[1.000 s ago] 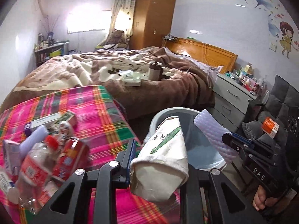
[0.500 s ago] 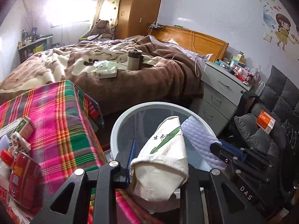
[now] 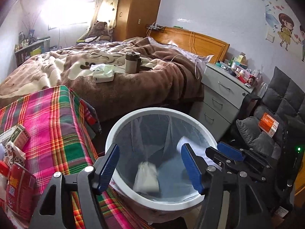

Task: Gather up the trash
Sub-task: 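Carry both items over the wastebasket and open both tools to drop them, then move both tools back toward the trash pile on the bed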

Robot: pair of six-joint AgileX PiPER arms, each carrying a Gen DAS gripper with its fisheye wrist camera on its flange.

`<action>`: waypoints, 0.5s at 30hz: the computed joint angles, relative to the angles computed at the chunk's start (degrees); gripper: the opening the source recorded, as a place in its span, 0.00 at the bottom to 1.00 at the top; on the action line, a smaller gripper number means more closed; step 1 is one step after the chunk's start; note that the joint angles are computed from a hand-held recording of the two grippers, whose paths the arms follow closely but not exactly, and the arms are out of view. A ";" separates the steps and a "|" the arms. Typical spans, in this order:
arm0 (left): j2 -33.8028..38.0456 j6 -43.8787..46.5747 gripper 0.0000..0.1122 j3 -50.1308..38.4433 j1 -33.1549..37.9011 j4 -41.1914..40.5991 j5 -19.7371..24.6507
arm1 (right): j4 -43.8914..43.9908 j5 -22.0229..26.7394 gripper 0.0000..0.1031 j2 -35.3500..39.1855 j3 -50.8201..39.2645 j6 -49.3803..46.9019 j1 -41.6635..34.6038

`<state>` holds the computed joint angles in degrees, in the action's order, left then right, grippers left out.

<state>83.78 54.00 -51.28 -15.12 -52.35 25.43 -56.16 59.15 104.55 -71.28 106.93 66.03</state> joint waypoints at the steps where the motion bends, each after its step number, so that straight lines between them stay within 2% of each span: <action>1: -0.39 0.57 0.60 0.19 0.46 -0.37 0.37 | -0.08 -0.01 0.35 0.06 -0.08 -0.12 -0.07; 4: -2.01 1.53 0.60 1.09 2.00 -0.95 1.24 | -0.24 0.82 0.37 0.10 -0.59 -0.23 0.62; 8: -5.23 2.85 0.60 3.07 4.11 -1.18 1.55 | -0.96 1.37 0.57 -0.18 -1.20 0.33 1.34; 15: -11.21 4.13 0.60 5.87 10.89 -0.75 4.40 | -2.39 3.23 0.57 1.39 -4.40 1.03 3.20</action>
